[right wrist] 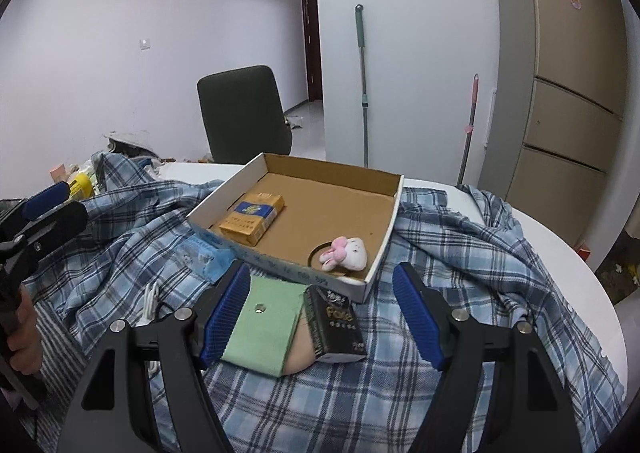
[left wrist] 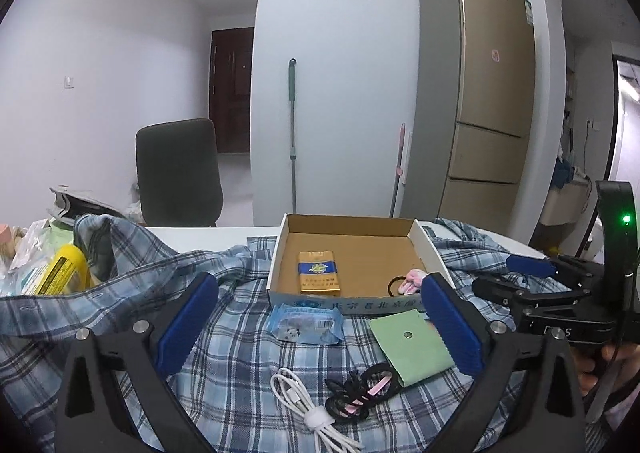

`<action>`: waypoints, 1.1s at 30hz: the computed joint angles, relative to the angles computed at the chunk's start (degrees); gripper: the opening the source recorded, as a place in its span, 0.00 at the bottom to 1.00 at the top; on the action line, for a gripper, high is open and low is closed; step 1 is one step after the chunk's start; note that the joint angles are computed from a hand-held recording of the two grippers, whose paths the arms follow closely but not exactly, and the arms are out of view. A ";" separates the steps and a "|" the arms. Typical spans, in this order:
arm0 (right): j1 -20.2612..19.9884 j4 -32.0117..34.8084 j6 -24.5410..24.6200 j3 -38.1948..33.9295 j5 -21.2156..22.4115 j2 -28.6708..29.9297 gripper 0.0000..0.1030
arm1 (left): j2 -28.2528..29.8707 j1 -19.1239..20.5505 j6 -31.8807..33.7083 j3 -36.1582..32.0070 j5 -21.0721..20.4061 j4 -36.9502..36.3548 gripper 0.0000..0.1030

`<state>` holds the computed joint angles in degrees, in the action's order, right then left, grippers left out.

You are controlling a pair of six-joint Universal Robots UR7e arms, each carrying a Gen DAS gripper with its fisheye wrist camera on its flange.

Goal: Organize soft objects
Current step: 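Move the right gripper to the mint-green pouch and grasp it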

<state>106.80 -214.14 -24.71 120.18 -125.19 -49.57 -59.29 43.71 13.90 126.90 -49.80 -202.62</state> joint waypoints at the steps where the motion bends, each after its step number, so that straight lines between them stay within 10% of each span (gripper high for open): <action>1: 0.31 0.64 0.58 0.01 -0.06 -0.03 0.71 | -0.45 0.08 0.03 0.39 -0.27 -0.21 1.00; 15: 1.71 20.57 14.67 -4.65 -1.77 2.59 0.71 | 2.69 2.93 6.00 3.42 -2.37 -12.52 1.00; 33: 0.24 24.14 16.57 -9.17 -6.43 7.63 0.67 | 2.99 4.48 3.32 2.71 -1.67 -13.57 1.00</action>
<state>107.04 -190.00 -8.14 111.01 -131.62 -41.94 -56.31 48.19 17.22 129.61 -51.47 -216.19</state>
